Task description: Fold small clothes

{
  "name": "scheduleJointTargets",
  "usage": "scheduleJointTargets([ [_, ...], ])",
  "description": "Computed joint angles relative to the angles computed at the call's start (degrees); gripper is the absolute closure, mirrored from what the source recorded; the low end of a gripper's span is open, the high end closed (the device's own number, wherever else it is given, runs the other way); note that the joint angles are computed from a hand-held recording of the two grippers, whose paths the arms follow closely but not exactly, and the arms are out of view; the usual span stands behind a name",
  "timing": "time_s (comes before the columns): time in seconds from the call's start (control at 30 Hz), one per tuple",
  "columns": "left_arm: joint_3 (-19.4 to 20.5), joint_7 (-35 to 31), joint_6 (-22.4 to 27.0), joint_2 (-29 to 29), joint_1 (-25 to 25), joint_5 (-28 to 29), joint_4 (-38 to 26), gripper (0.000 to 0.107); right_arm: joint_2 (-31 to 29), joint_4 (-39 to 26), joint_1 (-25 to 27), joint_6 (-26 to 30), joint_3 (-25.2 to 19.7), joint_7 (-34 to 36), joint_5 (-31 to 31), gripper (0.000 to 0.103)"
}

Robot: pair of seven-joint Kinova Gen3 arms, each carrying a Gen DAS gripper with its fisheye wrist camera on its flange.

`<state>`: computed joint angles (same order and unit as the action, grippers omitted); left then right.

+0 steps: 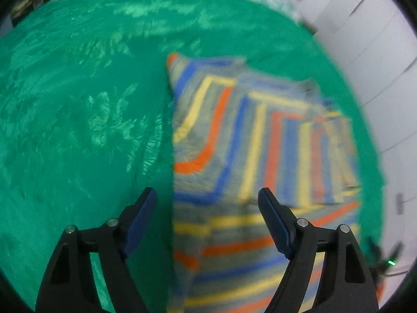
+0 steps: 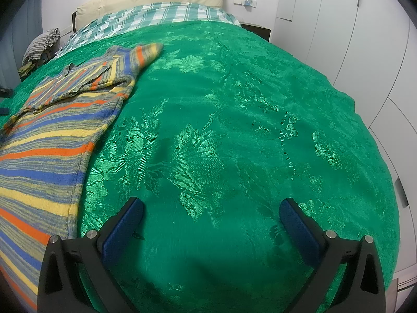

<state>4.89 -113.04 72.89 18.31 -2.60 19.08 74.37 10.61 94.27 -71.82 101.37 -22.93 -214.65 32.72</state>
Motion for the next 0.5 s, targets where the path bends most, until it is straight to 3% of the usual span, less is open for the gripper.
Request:
scheduleJointTargets([
  [0.03,-0.7,1.4,-0.1,0.8,1.6,-1.4,-0.5,0.046,0.0,0.0,0.0,-0.1,0.0,0.0,0.0,0.0],
  [0.07,-0.7,1.9,-0.3,1.2,2.1,-1.9,-0.6,0.103,-0.1,0.1,0.1,-0.2,0.0,0.1,0.0,0.0],
  [0.2,-0.9,-1.3,-5.8,-1.4,-1.8,2.8,3.6,0.102,-0.5,0.6,0.5,-0.8,0.0,0.3,0.0,0.0],
  [0.33,-0.8,-2.7,-4.7,0.2,-5.4,5.8,4.4,0.1,-0.6,0.7,0.9,-1.0,0.0,0.5,-0.1,0.0],
  [0.5,-0.7,-1.1,-0.9,1.4,-7.8,9.4,2.0,0.078,-0.6,0.7,1.0,-1.1,-0.1,0.5,0.0,0.0],
])
